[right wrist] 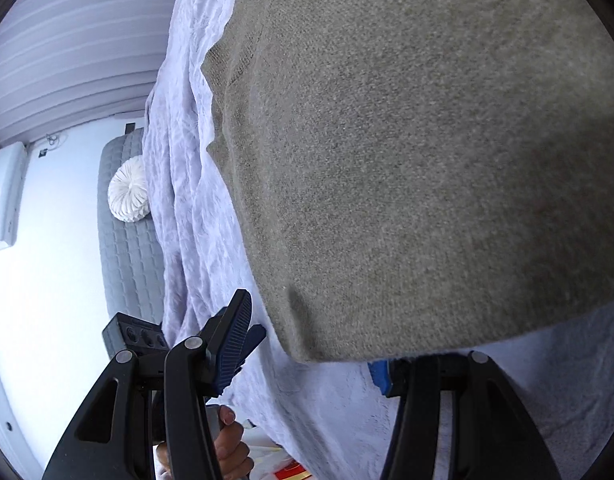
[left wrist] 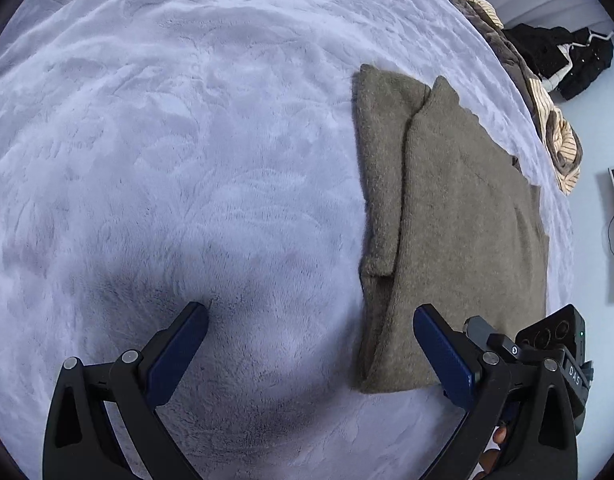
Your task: Fold small clothes
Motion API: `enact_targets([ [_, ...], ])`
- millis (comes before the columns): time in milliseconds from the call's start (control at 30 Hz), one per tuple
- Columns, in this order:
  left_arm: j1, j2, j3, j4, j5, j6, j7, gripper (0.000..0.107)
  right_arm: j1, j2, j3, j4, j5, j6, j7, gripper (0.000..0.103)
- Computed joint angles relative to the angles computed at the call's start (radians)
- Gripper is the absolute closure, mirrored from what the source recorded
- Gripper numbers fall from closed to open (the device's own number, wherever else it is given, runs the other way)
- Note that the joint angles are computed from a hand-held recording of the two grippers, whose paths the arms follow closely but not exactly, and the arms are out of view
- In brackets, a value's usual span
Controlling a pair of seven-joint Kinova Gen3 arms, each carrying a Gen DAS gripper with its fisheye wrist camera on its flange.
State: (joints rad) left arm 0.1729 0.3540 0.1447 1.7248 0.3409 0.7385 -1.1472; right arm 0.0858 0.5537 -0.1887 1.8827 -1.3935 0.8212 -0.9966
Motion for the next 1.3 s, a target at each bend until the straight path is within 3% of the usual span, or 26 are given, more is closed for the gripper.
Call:
enact_targets([
  [133, -0.006, 0.026, -0.027, -0.015, 0.119, -0.002, -0.114, 0.004, 0.013, 0.019, -0.001, -0.003, -0.020, 0.031, -0.013, 0.056],
  [200, -0.069, 0.042, 0.032, -0.002, 0.200, -0.035, -0.190, 0.004, 0.015, 0.024, 0.003, -0.008, -0.013, 0.041, -0.024, 0.072],
  [233, -0.116, 0.052, 0.078, 0.003, 0.241, -0.052, -0.222, 0.004, 0.017, 0.025, 0.003, -0.010, -0.012, 0.047, -0.025, 0.092],
  [400, -0.328, 0.126, 0.310, 0.025, 0.443, -0.122, -0.410, 0.004, 0.039, 0.007, -0.007, -0.024, -0.063, 0.089, 0.066, 0.095],
  [467, -0.362, 0.183, 0.355, -0.009, 0.508, -0.105, -0.492, 0.004, 0.038, -0.009, 0.001, -0.052, -0.054, 0.108, 0.087, 0.095],
  [533, -0.335, 0.231, 0.326, -0.060, 0.567, -0.066, -0.562, 0.004, 0.036, -0.026, 0.008, -0.082, -0.032, 0.123, 0.096, 0.095],
  [600, -0.262, 0.259, 0.238, -0.120, 0.619, -0.015, -0.588, 0.004, 0.039, -0.034, 0.014, -0.108, -0.005, 0.139, 0.097, 0.095],
  [667, -0.225, 0.285, 0.200, -0.168, 0.652, 0.011, -0.598, 0.004, 0.039, -0.033, 0.017, -0.129, 0.022, 0.151, 0.081, 0.095],
  [767, -0.200, 0.308, 0.208, -0.237, 0.611, 0.014, -0.559, 0.004, 0.032, -0.023, 0.015, -0.149, 0.057, 0.151, 0.053, 0.095],
  [900, -0.037, 0.305, 0.052, -0.373, 0.449, 0.089, -0.430, 0.004, 0.019, -0.012, -0.008, -0.174, 0.167, 0.128, -0.019, 0.095],
  [967, 0.018, 0.326, 0.008, -0.429, 0.370, 0.125, -0.349, 0.004, 0.015, 0.008, -0.009, -0.198, 0.249, 0.144, -0.082, 0.093],
  [1100, 0.003, 0.346, 0.074, -0.442, 0.240, 0.102, -0.250, 0.004, -0.040, 0.036, 0.059, -0.265, 0.395, 0.240, -0.233, 0.089],
  [1133, 0.003, 0.346, 0.079, -0.441, 0.231, 0.094, -0.245, 0.005, -0.042, 0.030, 0.064, -0.275, 0.435, 0.254, -0.251, 0.086],
  [1167, 0.009, 0.347, 0.080, -0.450, 0.215, 0.094, -0.232, 0.005, -0.049, 0.016, 0.076, -0.288, 0.476, 0.268, -0.263, 0.076],
  [1200, 0.020, 0.350, 0.077, -0.465, 0.190, 0.102, -0.211, 0.009, -0.041, 0.007, 0.070, -0.299, 0.507, 0.278, -0.270, 0.068],
  [1233, 0.047, 0.355, 0.055, -0.493, 0.150, 0.124, -0.175, 0.017, -0.018, -0.003, 0.045, -0.317, 0.546, 0.291, -0.275, 0.051],
  [1267, 0.072, 0.359, 0.028, -0.518, 0.115, 0.152, -0.150, 0.023, 0.000, -0.013, 0.033, -0.327, 0.568, 0.302, -0.268, 0.050],
  [1300, 0.115, 0.368, -0.017, -0.559, 0.075, 0.193, -0.116, 0.042, 0.012, -0.029, 0.030, -0.340, 0.587, 0.312, -0.247, 0.050],
])
